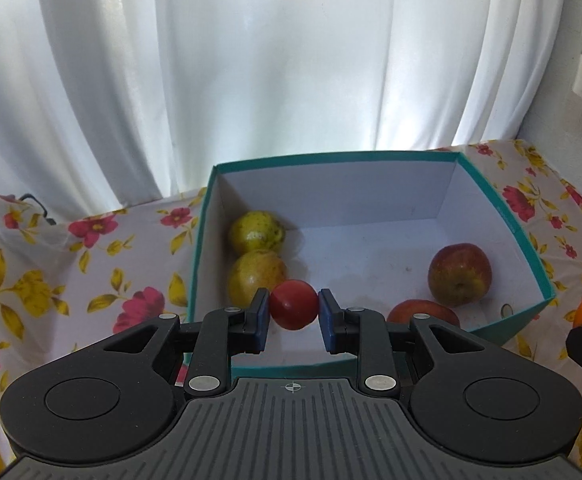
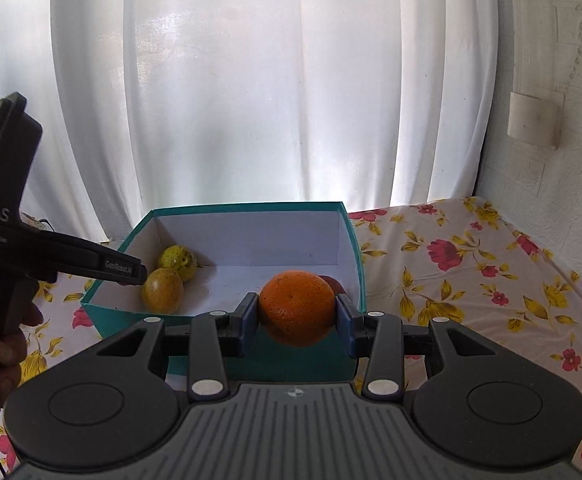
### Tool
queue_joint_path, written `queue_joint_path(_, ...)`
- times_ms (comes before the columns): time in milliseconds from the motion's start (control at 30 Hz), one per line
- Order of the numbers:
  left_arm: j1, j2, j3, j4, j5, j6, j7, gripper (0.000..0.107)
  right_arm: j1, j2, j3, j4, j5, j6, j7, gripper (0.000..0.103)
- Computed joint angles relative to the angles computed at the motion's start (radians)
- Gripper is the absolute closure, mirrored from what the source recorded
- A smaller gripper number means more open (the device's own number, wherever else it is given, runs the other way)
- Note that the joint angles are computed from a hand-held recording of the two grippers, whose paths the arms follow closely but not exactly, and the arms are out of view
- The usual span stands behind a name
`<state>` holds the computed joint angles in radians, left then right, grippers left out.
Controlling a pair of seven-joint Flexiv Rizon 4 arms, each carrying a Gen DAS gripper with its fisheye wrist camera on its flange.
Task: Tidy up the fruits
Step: 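Drop the cherry tomato into the box with the left tool while the right tool carries the orange over, then lower the orange into the box with the right tool while the left tool withdraws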
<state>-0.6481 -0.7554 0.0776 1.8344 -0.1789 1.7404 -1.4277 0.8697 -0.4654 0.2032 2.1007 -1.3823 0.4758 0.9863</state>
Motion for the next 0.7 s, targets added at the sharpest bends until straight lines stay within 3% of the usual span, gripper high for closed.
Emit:
queue_joint_path(433, 0.006, -0.051, 0.019, -0.083, 0.029, -0.104, -0.032, 0.076, -0.025, -0.014, -0.015, -0.004, -0.011, 0.037, 0.0, 0.063)
queue_joint_path(533, 0.008, -0.053, 0.02, -0.089, 0.048, -0.106, -0.041, 0.07, -0.026, -0.016, -0.016, -0.006, -0.013, 0.04, -0.001, 0.063)
queue_joint_path(600, 0.017, -0.052, 0.009, -0.086, 0.059, -0.096, -0.042, 0.054, -0.028, -0.018, -0.017, -0.007, -0.013, 0.044, 0.0, 0.063)
queue_joint_path(700, 0.029, -0.049, -0.005, -0.074, 0.068, -0.068, -0.043, 0.043, -0.028, -0.019, -0.018, -0.008, -0.011, 0.046, -0.002, 0.063)
